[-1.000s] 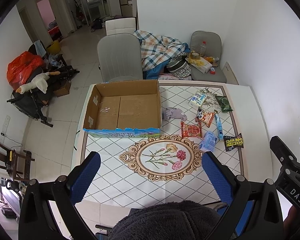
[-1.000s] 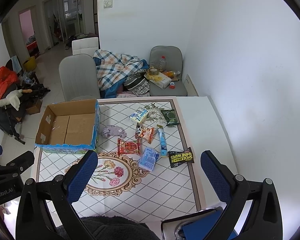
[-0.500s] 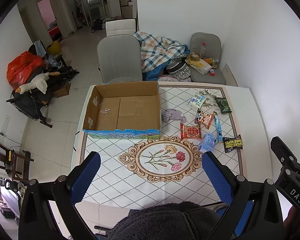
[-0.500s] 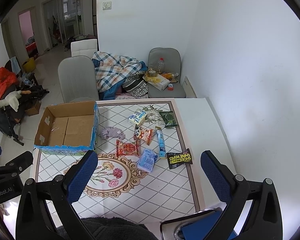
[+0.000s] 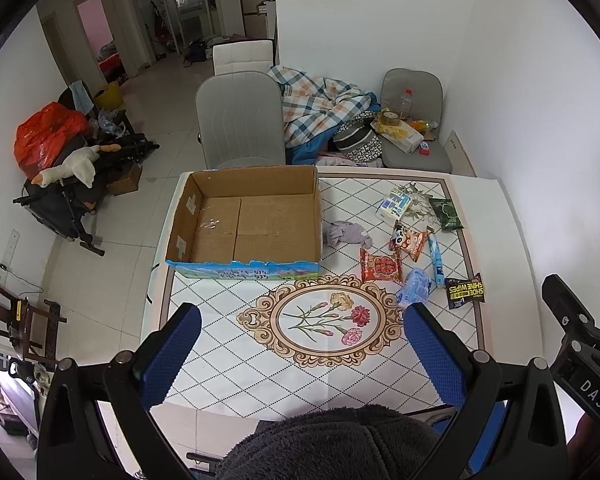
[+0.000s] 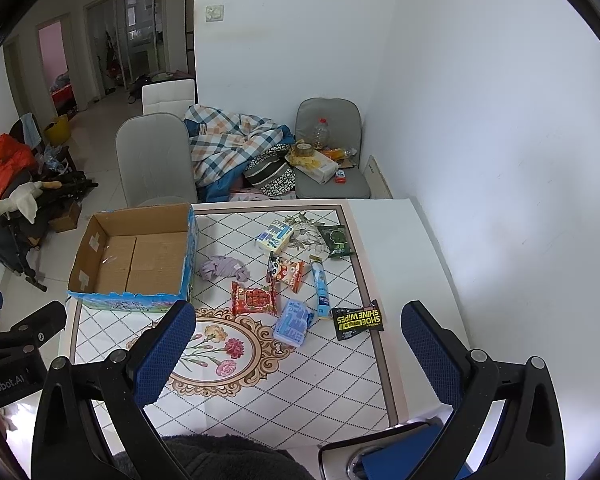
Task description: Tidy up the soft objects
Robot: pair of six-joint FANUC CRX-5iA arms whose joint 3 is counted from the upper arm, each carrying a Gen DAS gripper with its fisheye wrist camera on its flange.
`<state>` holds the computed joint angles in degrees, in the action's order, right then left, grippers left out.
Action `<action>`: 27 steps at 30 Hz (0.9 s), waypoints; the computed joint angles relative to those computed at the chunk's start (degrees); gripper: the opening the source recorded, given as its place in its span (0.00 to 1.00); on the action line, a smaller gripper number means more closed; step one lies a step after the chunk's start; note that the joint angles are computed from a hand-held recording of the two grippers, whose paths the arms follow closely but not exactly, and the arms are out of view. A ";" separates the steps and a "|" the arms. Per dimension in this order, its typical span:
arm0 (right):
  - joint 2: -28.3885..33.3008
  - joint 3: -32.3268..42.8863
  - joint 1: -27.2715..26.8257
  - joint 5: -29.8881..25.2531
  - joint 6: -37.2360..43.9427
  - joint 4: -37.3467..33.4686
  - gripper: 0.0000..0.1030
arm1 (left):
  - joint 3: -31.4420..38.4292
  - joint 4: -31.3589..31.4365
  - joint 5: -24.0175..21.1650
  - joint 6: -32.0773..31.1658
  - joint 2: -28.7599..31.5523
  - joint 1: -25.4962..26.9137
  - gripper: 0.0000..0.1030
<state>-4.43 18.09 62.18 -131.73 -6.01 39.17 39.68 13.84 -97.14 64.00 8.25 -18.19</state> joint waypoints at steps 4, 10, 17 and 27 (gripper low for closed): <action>-0.05 0.04 0.19 0.09 0.21 0.08 1.00 | 0.27 -0.11 -0.05 0.09 0.11 -0.07 1.00; -0.02 0.05 0.18 -0.04 0.46 0.39 1.00 | 0.52 -0.13 -0.26 -0.20 0.20 0.03 1.00; -0.02 0.11 0.57 -0.27 0.38 0.84 1.00 | -0.80 0.04 0.58 -0.39 -0.56 0.30 1.00; -0.23 -0.07 1.01 -0.42 0.24 0.94 1.00 | -1.17 0.05 0.71 -0.33 -0.86 0.38 1.00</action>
